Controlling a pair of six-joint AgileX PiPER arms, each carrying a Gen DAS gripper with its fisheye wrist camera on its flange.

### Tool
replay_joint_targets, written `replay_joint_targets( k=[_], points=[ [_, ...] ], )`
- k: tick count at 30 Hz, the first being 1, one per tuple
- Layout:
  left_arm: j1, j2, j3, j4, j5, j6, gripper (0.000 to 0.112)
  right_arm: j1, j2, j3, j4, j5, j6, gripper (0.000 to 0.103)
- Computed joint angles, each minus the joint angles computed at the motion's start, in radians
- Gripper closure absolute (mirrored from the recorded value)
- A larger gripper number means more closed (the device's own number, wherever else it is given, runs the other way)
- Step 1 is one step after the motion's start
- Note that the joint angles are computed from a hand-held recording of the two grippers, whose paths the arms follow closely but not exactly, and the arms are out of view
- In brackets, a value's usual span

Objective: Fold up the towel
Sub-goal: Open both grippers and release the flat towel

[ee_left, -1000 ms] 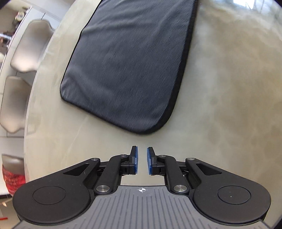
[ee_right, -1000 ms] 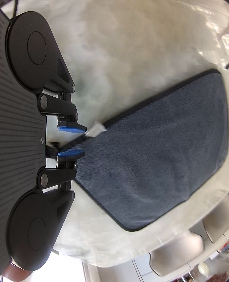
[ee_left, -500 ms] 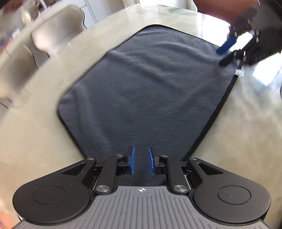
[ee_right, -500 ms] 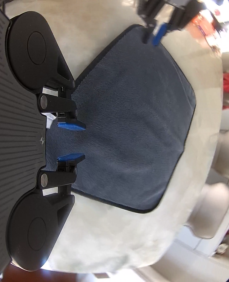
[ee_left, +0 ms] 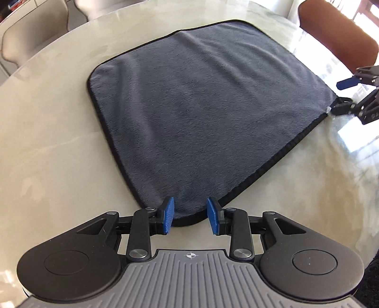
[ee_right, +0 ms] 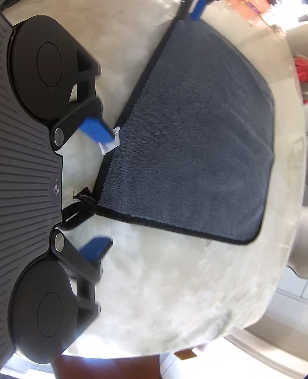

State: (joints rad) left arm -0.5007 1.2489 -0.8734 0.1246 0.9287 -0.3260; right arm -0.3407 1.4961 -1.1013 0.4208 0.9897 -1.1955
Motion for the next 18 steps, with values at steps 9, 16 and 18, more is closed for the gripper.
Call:
replay_joint_targets(
  k=[9, 16, 18],
  points=[
    [0.152, 0.105, -0.132, 0.114, -0.226, -0.172, 0.056, 0.111, 0.017, -0.016, 0.283, -0.163, -0.033, 0.062],
    [0.278, 0.315, -0.272, -0.021, -0.339, -0.082, 0.056, 0.230, 0.244, -0.204, 0.316, -0.236, 0.085, 0.063],
    [0.307, 0.368, -0.309, -0.080, -0.343, -0.025, 0.056, 0.244, 0.316, -0.279, 0.315, -0.230, 0.113, 0.063]
  ],
)
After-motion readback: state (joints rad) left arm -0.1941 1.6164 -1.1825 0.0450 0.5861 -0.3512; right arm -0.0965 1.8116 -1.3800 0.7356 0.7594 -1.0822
